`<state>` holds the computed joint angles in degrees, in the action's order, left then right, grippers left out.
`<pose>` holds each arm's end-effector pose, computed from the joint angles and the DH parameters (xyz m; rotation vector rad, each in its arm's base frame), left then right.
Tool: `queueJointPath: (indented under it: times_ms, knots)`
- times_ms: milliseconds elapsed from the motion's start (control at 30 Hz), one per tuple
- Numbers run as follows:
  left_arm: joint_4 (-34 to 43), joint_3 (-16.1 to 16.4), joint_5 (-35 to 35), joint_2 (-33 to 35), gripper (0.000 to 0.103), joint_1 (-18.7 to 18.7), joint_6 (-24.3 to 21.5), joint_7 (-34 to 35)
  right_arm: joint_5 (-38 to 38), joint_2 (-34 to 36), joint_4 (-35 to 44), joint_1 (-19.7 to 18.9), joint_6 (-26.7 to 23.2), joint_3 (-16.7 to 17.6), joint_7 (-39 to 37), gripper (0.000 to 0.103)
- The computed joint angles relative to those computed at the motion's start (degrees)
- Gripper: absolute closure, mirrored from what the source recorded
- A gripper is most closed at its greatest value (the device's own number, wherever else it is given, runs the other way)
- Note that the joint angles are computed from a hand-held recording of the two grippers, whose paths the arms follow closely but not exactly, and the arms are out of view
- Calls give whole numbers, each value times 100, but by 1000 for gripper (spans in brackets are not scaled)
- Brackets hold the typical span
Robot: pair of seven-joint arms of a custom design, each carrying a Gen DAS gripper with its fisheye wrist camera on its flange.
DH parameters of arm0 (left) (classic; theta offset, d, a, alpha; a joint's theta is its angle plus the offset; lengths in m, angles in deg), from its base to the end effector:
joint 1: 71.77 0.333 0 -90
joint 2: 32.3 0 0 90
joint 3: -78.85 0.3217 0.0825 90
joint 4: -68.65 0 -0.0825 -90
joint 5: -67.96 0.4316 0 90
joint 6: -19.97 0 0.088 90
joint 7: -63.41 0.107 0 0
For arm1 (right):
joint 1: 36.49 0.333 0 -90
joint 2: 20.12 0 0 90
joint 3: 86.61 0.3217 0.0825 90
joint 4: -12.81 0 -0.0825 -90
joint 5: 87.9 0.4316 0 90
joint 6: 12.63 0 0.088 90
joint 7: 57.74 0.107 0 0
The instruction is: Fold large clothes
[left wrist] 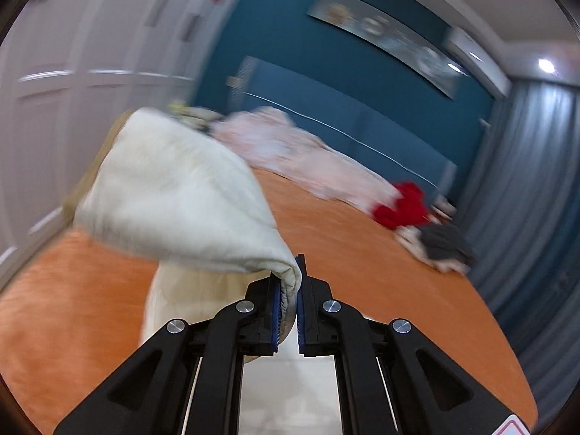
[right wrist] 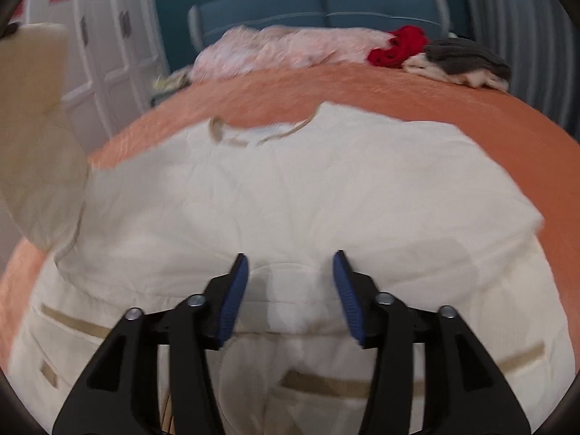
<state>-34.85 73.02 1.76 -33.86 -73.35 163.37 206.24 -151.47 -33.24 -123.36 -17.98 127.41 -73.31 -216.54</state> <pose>0.6443 -0.0783 0.6223 -1.4358 2.0158 -1.5865 0.4506 0.2798 0.4196 -1.1401 2.1263 -0.8591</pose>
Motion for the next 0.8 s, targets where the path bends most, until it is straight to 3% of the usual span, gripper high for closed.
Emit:
queueJointPath:
  times_ms: [200, 267, 300, 367, 533, 667, 800]
  knots:
    - [-484, -387, 982, 13, 94, -517, -308, -679, -152, -1049, -943, -156, 451, 163, 1443, 45]
    - [-685, -454, 1354, 126, 86, -625, -495, -1012, -115, -1327, -1198, -266, 694, 216, 1716, 45]
    - [-768, -463, 1450, 186, 77, -649, -619, -1137, -86, -1427, -1285, -324, 788, 249, 1764, 44]
    - [-913, -448, 1391, 263, 68, -634, -800, -1219, -35, -1555, -1378, -432, 968, 310, 1707, 39]
    - [-1037, -189, 1000, 302, 49, -291, -1513, -1115, 28, -1669, -1358, -692, 1264, 426, 1181, 31]
    - [-727, -35, 825, 596, 49, 111, -1616, -1695, 156, -1621, -1163, -903, 1269, 408, 454, 26]
    - [-414, 53, 806, 943, 49, 529, -1556, -2253, 346, -1717, -1119, -1151, 1178, 392, 248, 20]
